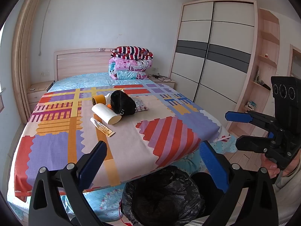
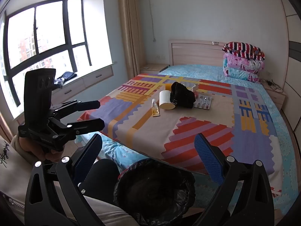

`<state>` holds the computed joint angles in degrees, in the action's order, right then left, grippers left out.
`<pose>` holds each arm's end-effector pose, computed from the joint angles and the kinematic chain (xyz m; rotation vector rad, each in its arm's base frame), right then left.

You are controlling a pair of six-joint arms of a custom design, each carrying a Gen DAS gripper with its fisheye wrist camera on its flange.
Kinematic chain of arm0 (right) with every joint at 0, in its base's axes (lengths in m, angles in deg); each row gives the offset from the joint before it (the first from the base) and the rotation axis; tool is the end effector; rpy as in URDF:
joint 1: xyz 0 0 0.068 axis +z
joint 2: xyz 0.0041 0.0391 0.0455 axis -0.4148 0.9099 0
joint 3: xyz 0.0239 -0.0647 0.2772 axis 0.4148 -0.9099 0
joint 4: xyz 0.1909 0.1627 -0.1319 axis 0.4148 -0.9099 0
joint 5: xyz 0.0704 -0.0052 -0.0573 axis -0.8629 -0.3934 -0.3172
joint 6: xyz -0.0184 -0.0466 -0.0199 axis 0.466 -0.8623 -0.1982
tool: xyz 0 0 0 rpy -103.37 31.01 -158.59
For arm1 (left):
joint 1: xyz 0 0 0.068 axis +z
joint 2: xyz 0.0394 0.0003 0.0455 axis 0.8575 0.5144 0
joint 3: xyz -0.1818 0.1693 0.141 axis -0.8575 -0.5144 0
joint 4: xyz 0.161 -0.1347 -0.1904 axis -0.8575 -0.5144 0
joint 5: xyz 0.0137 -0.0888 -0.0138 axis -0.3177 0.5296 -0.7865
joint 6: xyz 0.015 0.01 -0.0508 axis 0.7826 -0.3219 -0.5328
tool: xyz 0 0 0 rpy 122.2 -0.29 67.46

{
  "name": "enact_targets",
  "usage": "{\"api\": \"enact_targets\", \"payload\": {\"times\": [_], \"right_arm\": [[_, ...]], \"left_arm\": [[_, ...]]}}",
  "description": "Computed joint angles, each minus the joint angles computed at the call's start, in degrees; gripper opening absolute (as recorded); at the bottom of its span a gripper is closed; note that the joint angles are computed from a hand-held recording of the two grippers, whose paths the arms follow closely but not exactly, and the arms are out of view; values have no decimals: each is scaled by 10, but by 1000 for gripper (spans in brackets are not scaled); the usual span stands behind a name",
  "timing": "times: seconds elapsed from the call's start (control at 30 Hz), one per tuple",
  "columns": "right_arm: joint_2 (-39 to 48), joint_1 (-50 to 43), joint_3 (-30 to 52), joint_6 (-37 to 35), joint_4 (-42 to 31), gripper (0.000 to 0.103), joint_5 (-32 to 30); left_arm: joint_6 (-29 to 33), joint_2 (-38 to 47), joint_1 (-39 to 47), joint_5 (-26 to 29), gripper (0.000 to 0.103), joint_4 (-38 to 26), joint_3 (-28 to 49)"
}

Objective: Collect trash
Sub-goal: 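Reach both tools toward the items on the bedspread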

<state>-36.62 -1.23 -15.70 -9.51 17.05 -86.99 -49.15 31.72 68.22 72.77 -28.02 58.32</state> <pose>0.1942 0.0897 0.2356 -0.4688 2.1295 0.4369 0.2319 0.0131 0.2137 0.5638 2.0279 -0.5363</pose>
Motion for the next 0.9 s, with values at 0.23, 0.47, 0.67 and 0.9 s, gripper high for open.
{"api": "enact_targets", "payload": {"times": [0.23, 0.47, 0.67, 0.9], "right_arm": [[0, 0, 0, 0, 0, 99, 0], [0, 2, 0, 1, 1, 99, 2], [1, 3, 0, 1, 1, 99, 3], [13, 13, 9, -2, 10, 99, 25]], "left_arm": [[-1, -2, -1, -2, 95, -4, 1], [2, -1, 1, 2, 95, 0, -1], [1, 1, 1, 0, 95, -3, 1], [2, 40, -1, -28, 95, -8, 28]]}}
